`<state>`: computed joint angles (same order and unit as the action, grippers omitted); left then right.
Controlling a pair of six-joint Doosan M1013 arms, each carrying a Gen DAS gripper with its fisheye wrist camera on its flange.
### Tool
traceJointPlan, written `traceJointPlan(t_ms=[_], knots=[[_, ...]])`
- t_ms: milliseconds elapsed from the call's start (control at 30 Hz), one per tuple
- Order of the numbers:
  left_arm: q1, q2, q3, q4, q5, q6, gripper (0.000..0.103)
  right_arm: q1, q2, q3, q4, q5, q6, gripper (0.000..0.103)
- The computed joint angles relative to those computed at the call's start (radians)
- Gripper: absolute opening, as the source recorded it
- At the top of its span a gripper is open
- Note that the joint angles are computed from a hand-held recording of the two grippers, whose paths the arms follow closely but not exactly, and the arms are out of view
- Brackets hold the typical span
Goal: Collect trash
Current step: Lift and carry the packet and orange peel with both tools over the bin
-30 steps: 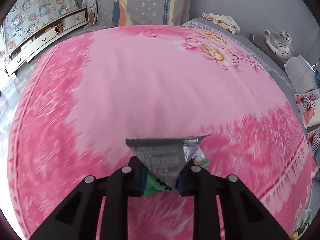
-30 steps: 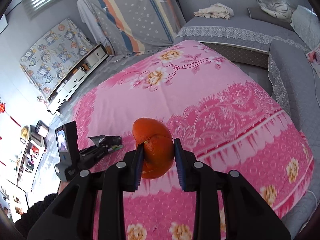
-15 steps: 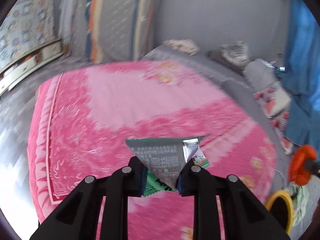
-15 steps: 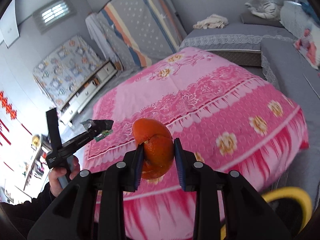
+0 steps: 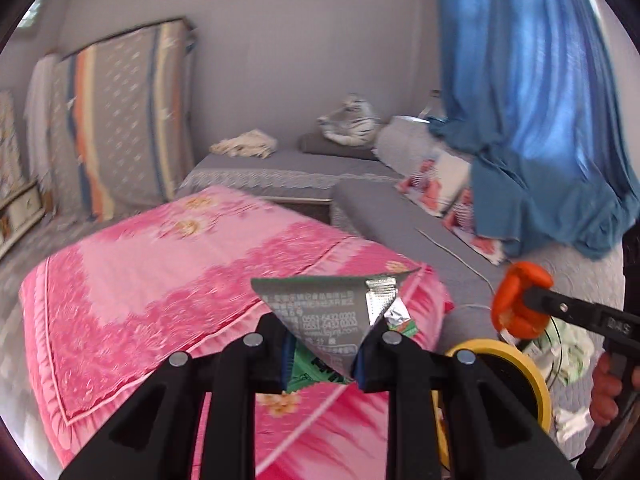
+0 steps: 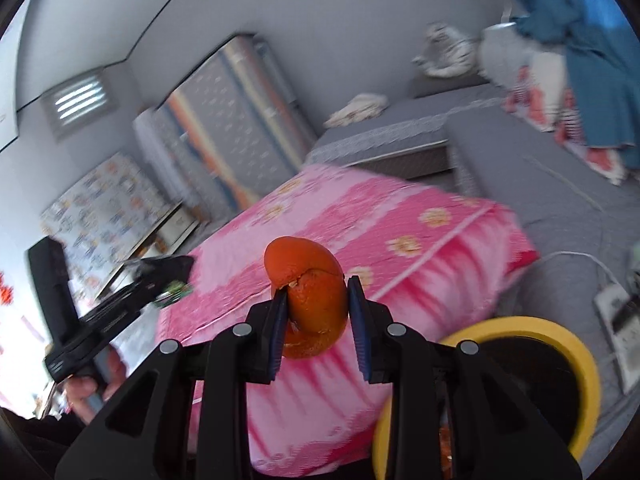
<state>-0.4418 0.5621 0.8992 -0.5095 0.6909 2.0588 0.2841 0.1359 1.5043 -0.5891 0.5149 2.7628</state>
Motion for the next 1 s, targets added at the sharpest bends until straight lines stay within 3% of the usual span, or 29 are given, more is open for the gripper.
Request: traceJointPlan(t_ms=[200, 433, 867, 1000], knots=[[-0.044, -0.027, 0.045, -0.067, -0.025, 0.155, 0.021, 0.022, -0.048, 0.085, -0.277, 0.123, 0.313, 0.027], [-0.083, -0.034, 0.059, -0.096, -0.027, 0.237, 0.022, 0.035, -0.074, 0.146, -0.409, 0.254, 0.478, 0.027], [-0.131, -0.003, 0.029, -0.065, 0.042, 0.229, 0.023, 0.03, -0.097, 0.213, -0.403, 0.294, 0.546, 0.028], [-0.137, 0.054, -0.05, -0.05, 0.152, 0.173, 0.023, 0.03, -0.086, 0.212, -0.361, 0.356, 0.545, 0.028]])
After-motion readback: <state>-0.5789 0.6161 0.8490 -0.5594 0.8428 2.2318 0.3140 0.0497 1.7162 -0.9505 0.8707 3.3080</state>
